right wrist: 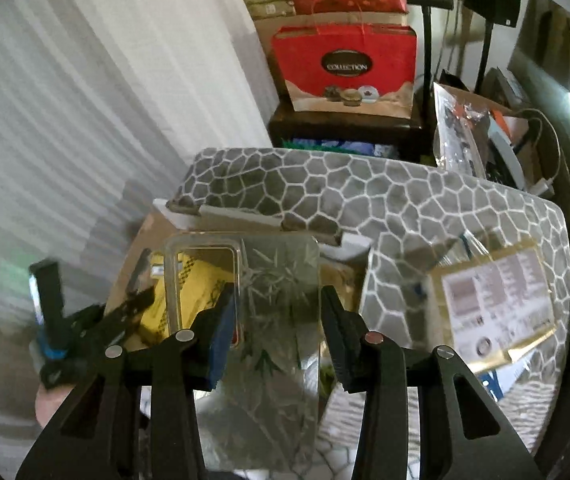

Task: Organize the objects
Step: 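Lower the bamboo box into the cardboard box beside the cables, release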

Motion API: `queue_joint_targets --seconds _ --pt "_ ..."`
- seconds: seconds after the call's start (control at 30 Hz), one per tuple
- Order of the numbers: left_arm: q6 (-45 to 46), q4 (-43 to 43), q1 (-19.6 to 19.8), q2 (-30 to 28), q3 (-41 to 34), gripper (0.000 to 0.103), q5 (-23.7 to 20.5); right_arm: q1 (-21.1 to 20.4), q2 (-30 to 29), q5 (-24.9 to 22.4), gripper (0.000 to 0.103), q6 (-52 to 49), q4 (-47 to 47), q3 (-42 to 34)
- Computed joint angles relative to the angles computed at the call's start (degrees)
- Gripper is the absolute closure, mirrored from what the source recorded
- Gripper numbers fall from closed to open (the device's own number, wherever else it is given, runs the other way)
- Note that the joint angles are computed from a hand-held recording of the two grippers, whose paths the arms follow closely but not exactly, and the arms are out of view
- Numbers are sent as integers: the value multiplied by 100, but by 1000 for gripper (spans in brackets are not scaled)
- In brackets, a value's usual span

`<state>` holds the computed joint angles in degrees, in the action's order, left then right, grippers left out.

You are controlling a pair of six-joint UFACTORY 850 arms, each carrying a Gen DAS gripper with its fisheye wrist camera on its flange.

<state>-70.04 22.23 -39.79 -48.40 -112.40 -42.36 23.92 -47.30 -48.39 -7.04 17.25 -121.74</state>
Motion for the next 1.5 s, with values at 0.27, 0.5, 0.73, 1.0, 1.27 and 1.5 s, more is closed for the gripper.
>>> queue_joint_targets --seconds 0.27,0.5,0.73,1.0,1.27,1.5 --pt "-10 -11 2 14 23 91 22 141 -1377 -1044 61 1073 -839 -1962" --pt "-17 -17 1 21 29 91 29 259 -1389 -970 56 1193 -1344 -1737" --pt "-30 -8 0 34 50 91 31 203 -854 -457 55 1092 -1194 -988" --pt "-20 -11 3 28 39 91 21 241 -137 267 66 843 -1434 267" --pt "-16 -16 8 29 44 91 24 276 170 916 66 1229 -1671 954" --pt "-6 -26 18 64 100 91 40 216 355 951 67 902 -1147 1207"
